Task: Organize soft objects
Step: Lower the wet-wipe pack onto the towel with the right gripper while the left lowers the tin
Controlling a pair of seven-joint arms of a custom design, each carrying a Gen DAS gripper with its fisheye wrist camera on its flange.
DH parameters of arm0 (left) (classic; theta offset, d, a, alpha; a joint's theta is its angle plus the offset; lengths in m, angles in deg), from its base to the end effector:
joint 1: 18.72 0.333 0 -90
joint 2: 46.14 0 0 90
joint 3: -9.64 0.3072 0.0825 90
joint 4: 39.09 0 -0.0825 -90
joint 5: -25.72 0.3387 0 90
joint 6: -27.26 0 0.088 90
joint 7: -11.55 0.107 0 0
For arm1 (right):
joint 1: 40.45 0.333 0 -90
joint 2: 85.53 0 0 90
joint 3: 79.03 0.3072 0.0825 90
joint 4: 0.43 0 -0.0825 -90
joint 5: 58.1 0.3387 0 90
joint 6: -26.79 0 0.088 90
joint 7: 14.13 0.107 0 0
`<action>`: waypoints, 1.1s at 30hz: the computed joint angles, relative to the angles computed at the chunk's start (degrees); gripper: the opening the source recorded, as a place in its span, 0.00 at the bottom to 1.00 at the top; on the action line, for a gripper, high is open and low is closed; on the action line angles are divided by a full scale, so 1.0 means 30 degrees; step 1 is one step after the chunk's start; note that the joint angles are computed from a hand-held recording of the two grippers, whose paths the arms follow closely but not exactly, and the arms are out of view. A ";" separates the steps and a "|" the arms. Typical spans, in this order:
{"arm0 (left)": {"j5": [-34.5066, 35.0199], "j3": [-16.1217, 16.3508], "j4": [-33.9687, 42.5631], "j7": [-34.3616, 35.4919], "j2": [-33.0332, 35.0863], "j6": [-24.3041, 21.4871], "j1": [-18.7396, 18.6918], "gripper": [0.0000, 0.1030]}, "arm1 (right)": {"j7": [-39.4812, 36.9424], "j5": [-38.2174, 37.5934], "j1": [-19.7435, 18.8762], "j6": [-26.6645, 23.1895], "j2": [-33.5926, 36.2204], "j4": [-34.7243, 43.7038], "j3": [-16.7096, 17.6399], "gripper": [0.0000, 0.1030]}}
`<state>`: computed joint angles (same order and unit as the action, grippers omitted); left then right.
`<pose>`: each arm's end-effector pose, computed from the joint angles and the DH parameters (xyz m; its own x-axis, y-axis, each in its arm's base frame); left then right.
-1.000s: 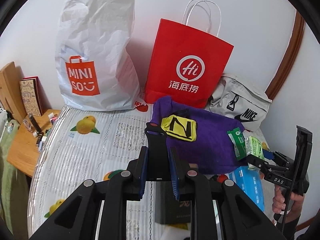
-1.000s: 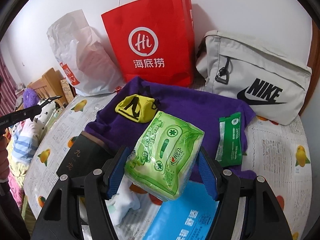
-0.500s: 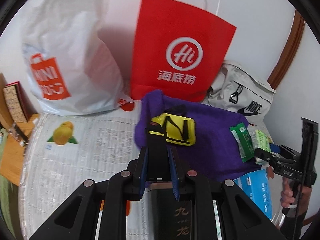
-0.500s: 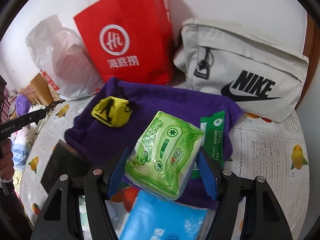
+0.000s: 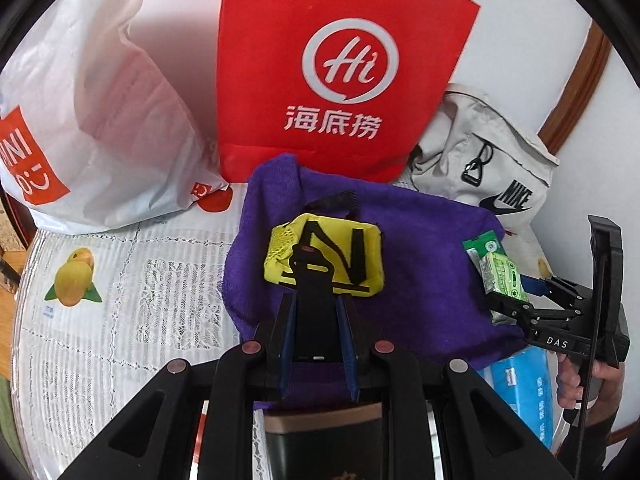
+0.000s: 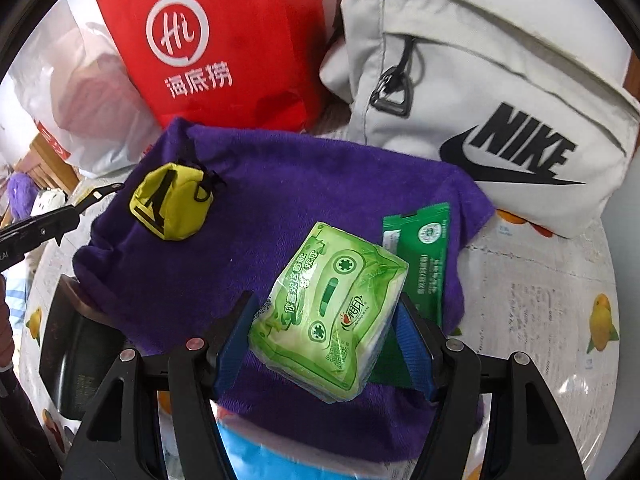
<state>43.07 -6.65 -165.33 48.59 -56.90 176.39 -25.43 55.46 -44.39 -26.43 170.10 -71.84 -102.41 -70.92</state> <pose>0.4534 -0.2080 0.5335 0.2252 -0.9521 0.2066 -0.7751 -0.3036 -0.5541 0.5787 0.2254 0.4867 0.5579 -0.8263 -0.0777 -0.7401 -0.4529 -0.4970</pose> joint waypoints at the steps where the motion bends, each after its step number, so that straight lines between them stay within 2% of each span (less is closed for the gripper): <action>1: -0.0068 0.0053 -0.0020 0.0074 0.0050 0.0037 0.0001 0.19 | 0.0153 -0.0217 0.0078 -0.0117 0.0156 0.0135 -0.0044 0.65; 11: -0.1071 0.0488 0.0124 0.1386 0.0916 0.0522 -0.0137 0.19 | 0.0472 -0.1134 0.0198 -0.1778 0.1096 0.1343 0.0024 0.68; 17: -0.2259 0.0916 0.0700 0.2741 0.1864 0.0321 -0.0514 0.19 | 0.0276 -0.0759 0.0055 -0.1512 0.0692 0.0886 0.0110 0.72; 22: -0.2855 0.1129 0.0824 0.3013 0.2264 0.0102 -0.0696 0.20 | -0.0065 -0.0151 -0.0050 -0.0869 -0.0273 -0.0042 0.0021 0.72; 28: -0.3472 0.1249 0.0660 0.3315 0.2278 0.0008 -0.0807 0.20 | -0.1932 0.2687 -0.0367 0.0253 -0.2036 -0.1970 0.0033 0.72; 33: -0.3426 0.1209 0.0715 0.3348 0.2196 -0.0333 -0.0839 0.20 | -0.2118 0.3597 -0.0129 0.0631 -0.2793 -0.2820 -0.0397 0.72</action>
<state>32.79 -3.02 -163.19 58.63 -50.31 175.39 -27.95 49.10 -33.60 -26.81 171.99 -80.22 -110.87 -72.11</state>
